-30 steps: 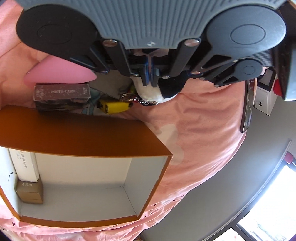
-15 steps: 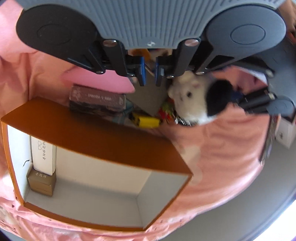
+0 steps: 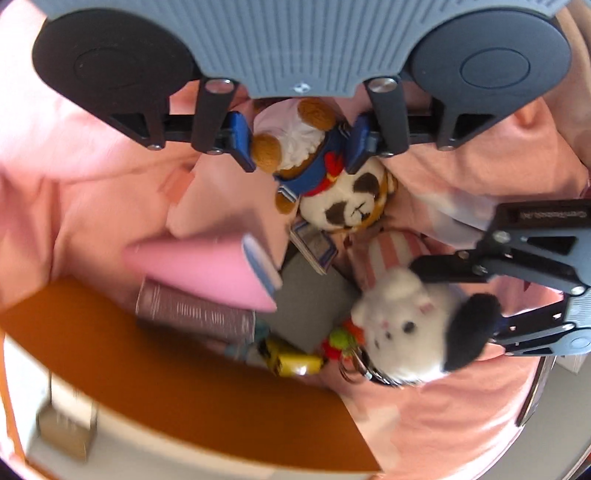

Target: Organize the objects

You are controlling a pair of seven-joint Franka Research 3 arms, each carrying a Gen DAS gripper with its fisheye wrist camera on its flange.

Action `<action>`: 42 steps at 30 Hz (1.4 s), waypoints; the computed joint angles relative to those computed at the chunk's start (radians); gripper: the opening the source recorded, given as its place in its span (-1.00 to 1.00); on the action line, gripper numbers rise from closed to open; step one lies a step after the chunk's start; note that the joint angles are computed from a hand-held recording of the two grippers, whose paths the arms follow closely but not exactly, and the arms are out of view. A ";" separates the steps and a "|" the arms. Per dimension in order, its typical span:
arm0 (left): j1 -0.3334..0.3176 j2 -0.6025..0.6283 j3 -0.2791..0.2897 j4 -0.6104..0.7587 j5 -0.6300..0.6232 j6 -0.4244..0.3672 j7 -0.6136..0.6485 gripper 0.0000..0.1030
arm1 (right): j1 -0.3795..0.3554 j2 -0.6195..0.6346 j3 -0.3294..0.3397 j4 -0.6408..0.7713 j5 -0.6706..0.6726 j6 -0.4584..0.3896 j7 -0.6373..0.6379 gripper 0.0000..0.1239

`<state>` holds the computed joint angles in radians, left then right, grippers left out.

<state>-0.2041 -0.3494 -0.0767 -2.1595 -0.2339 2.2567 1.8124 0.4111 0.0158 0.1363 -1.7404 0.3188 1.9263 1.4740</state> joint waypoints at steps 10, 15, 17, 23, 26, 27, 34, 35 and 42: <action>-0.001 -0.008 0.002 -0.006 -0.002 0.004 0.005 0.23 | 0.005 -0.067 0.006 -0.104 0.026 0.099 0.028 -0.27; -0.006 -0.012 0.007 0.000 -0.017 0.008 0.014 0.22 | 0.009 -0.139 0.014 -0.151 -0.012 0.172 0.035 -0.44; -0.008 -0.013 0.012 0.006 -0.031 0.010 0.019 0.21 | 0.009 -0.165 0.017 -0.170 -0.026 0.197 0.042 -0.45; -0.007 -0.017 0.024 0.024 -0.072 0.017 0.023 0.19 | -0.001 -0.232 0.027 -0.210 -0.072 0.261 0.098 -0.46; -0.009 -0.017 0.032 0.032 -0.093 0.022 0.031 0.18 | -0.015 -0.265 0.027 -0.227 -0.095 0.290 0.139 -0.46; -0.010 -0.015 0.037 0.038 -0.107 0.017 0.037 0.17 | -0.021 -0.278 0.028 -0.234 -0.104 0.305 0.158 -0.46; -0.003 0.016 0.047 0.076 -0.178 -0.018 0.056 0.17 | -0.078 -0.330 0.043 -0.282 -0.173 0.438 0.321 -0.46; -0.003 0.026 0.047 0.083 -0.192 -0.026 0.059 0.17 | -0.091 -0.332 0.051 -0.291 -0.198 0.455 0.359 -0.46; 0.010 0.092 0.020 0.122 -0.250 -0.045 0.055 0.17 | -0.145 -0.314 0.105 -0.327 -0.415 0.476 0.587 -0.46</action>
